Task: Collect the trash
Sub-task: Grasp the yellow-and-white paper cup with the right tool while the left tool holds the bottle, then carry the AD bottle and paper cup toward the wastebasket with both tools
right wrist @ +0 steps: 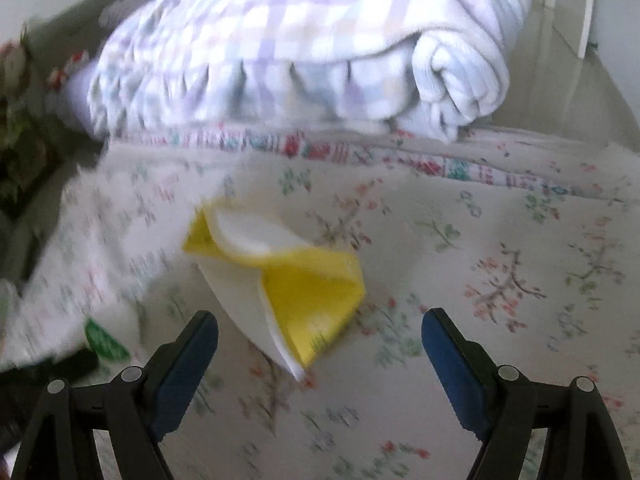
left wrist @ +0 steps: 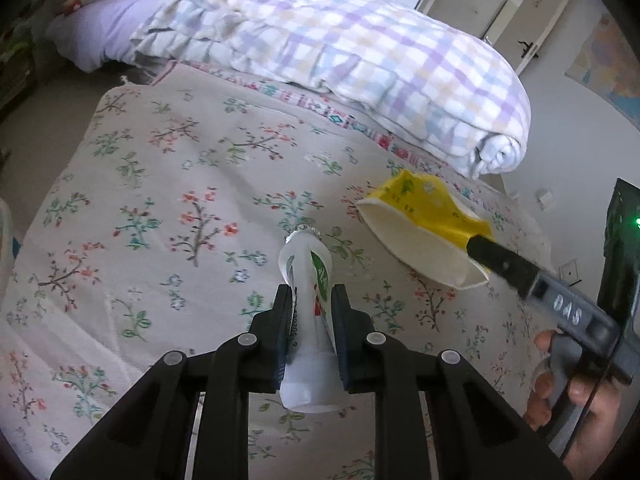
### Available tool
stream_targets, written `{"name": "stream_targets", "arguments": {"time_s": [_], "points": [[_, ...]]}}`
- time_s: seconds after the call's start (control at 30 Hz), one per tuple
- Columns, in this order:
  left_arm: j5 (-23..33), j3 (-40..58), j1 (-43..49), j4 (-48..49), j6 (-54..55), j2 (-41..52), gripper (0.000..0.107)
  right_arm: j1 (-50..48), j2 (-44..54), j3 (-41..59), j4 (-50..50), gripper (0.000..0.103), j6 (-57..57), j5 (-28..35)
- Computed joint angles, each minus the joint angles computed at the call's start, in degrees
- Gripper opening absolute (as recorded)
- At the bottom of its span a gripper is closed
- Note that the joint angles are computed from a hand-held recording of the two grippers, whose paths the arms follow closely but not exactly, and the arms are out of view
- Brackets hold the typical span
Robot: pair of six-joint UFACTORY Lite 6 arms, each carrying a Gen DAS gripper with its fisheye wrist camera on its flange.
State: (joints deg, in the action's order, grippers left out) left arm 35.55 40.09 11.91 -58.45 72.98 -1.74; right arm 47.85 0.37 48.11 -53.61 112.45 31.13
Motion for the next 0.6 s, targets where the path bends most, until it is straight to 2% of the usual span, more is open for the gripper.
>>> {"name": "stream_targets", "arguments": {"time_s": [0.03, 0.13, 0.2, 0.23, 0.27, 0.33, 0.43, 0.6], "points": [[0.24, 0.35, 0.60, 0.27, 0.07, 0.12, 0.020, -0.24, 0.19, 0.13, -0.37, 0.084, 1.03, -0.68], [1.20, 1.54, 2.50, 1.14, 0.37, 0.60, 0.020, -2.91, 2.22, 0.49, -1.25, 0.065, 3.50, -6.11], [1.95, 2.13, 3.78, 1.74, 0.73, 0.85, 0.018, -4.60, 2.97, -0.48, -2.87, 0.042, 7.49, -10.56], [2.48, 2.54, 4.50, 2.08, 0.94, 1.05, 0.018, -5.36, 3.12, -1.24, -4.48, 0.038, 10.63, -12.78], [3.07, 3.04, 5.24, 2.51, 1.27, 1.30, 0.018, -5.96, 3.03, -2.16, -7.02, 0.027, 14.80, -14.74], [4.24, 4.02, 6.60, 3.26, 1.62, 1.86, 0.018, -6.45, 2.29, -3.67, -11.92, 0.024, 21.89, -16.93], [6.45, 5.69, 8.89, 4.23, 1.76, 2.85, 0.018, -5.79, 1.09, -4.16, -11.19, 0.020, 23.18, -16.73], [9.16, 7.65, 12.31, 5.22, 2.61, 3.00, 0.017, -2.74, -1.16, -2.53, -0.04, 0.018, 14.31, -12.25]]}}
